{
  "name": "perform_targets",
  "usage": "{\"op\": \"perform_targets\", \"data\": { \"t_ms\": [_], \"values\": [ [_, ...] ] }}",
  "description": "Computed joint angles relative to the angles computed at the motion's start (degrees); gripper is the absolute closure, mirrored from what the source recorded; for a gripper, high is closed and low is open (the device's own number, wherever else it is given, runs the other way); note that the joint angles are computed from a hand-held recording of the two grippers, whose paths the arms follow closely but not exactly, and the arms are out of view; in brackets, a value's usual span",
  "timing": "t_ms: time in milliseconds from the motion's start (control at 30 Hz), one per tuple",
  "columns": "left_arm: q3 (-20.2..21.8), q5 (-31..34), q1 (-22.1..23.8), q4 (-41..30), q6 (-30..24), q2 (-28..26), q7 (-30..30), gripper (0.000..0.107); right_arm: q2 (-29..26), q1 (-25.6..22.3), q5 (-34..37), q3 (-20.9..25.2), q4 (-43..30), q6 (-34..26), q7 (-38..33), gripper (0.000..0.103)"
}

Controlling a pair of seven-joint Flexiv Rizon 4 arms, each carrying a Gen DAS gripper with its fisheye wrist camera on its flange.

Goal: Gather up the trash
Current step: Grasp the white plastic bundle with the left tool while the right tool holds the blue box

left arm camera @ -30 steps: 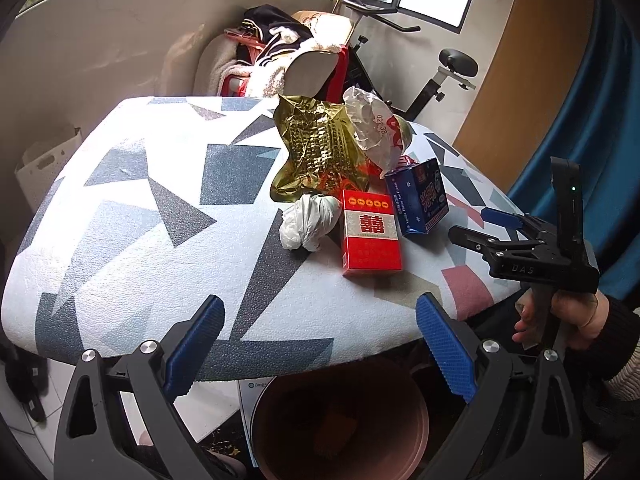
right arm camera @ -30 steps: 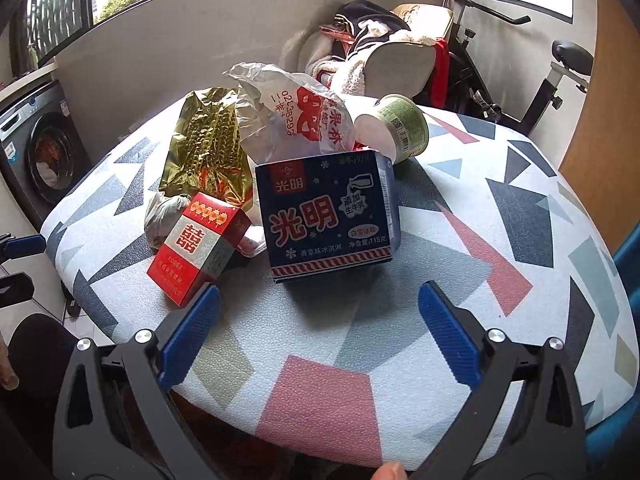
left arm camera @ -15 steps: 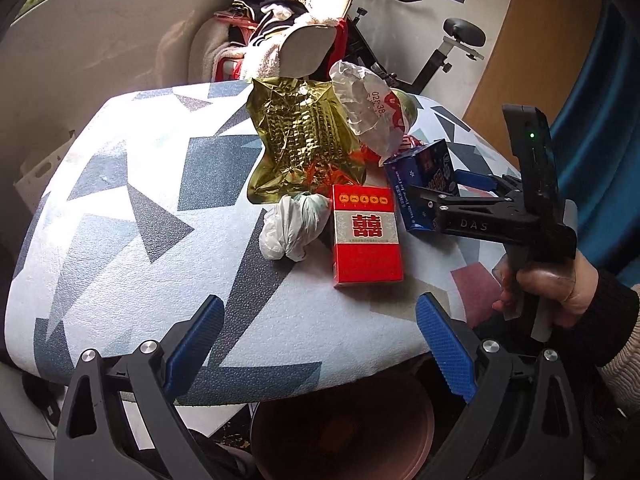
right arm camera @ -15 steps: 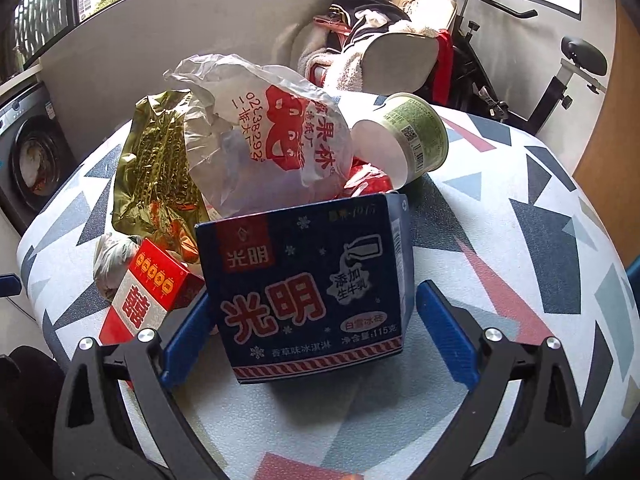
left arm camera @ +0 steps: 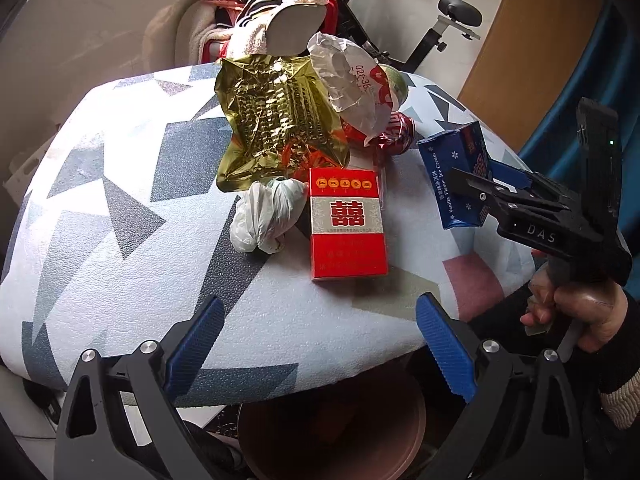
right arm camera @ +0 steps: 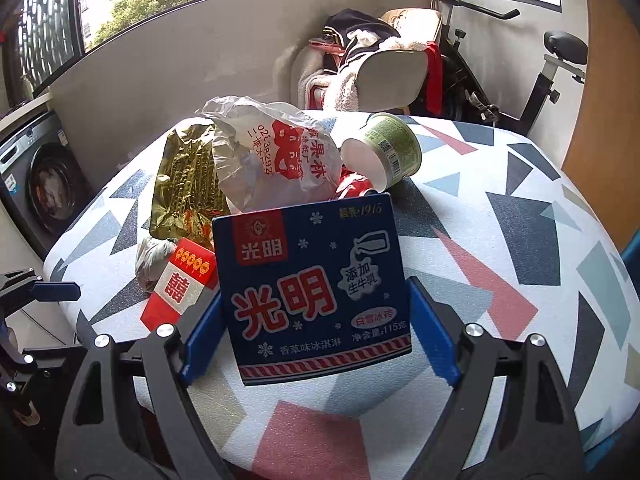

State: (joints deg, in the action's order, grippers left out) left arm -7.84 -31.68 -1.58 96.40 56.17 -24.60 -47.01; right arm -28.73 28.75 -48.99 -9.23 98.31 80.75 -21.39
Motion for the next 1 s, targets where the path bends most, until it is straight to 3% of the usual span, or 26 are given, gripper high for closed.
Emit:
{"op": "perform_targets", "data": {
  "t_ms": [133, 300, 467, 500, 567, 767, 1000],
  "values": [
    [-0.8, -1.8, 0.4, -1.3, -1.2, -0.9, -0.1, 0.013, 1.8, 1.3, -3.3, -1.9, 2.3, 1.2, 2.6, 0.019],
    [-1.0, -5.1, 1.9, -6.1, -4.3, -4.3, -5.1, 0.015, 2.4, 0.1, -5.2, -1.2, 3.1, 1.8, 4.2, 0.019],
    [-0.2, -2.2, 2.3, -15.1, -9.0, -10.5, -12.0, 0.048, 2.3, -0.9, -4.2, 0.2, 2.9, 1.2, 3.8, 0.019],
    [-0.2, -1.5, 2.4, -16.9, -10.6, -11.7, -13.1, 0.051, 2.3, -0.9, -4.3, 0.2, 3.0, 1.0, 3.7, 0.019],
    [-0.7, -1.5, 2.8, -19.3, -12.6, -13.5, -14.8, 0.051, 2.5, -0.9, -4.5, 0.4, 3.1, 0.7, 3.6, 0.019],
    [-2.0, -0.2, 2.8, -22.6, -10.7, -16.7, -13.4, 0.048, 2.7, -1.6, -3.7, 1.6, 3.8, 0.2, 3.0, 0.019],
    [-2.7, -0.5, 3.1, -22.8, -11.0, -17.4, -12.5, 0.046, 2.6, -1.4, -2.8, 1.9, 3.9, 0.1, 2.2, 0.019]
  ]
}}
